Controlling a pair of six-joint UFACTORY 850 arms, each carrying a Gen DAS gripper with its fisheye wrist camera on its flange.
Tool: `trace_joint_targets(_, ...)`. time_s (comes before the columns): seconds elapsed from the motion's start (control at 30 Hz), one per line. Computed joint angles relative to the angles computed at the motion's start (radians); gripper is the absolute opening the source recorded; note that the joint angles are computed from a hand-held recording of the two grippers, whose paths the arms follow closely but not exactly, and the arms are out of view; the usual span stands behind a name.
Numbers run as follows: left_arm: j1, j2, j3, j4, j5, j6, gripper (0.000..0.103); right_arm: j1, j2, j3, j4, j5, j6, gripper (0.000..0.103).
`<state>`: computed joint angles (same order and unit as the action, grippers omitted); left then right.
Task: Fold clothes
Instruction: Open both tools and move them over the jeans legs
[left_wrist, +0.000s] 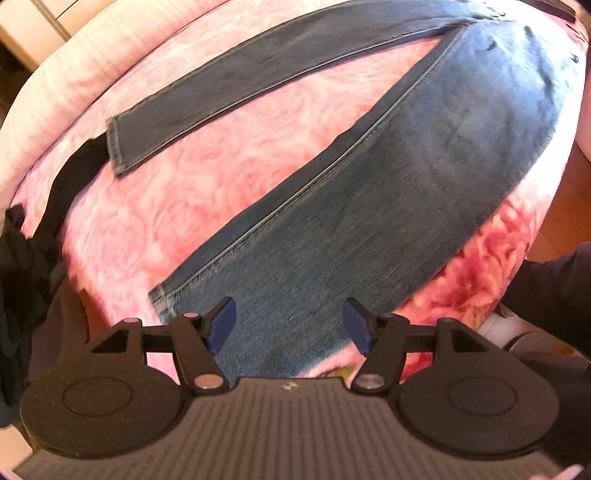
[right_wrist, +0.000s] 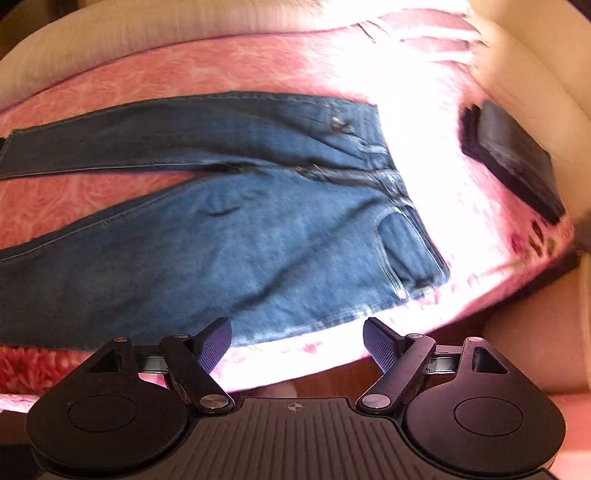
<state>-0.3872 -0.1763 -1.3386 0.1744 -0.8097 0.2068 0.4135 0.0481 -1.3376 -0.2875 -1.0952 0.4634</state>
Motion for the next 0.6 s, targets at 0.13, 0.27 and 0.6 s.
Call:
trace_joint_targets(0.13,-0.012,-0.022,-0.028,-0.016,-0.001,0.023,0.060,-0.014,0.015,0.011,0.026,-0.039,0.015,0.082)
trace_joint_targets(0.27,-0.026,-0.037,-0.049,-0.022,0.000,0.028,0.060,-0.025,0.035,0.038,0.040,-0.060,0.022,0.082)
trace_joint_targets(0.6,-0.053,-0.049,-0.065,-0.018,-0.027,0.024,0.060,-0.051,0.066,0.066,0.053,-0.074,0.015,0.082)
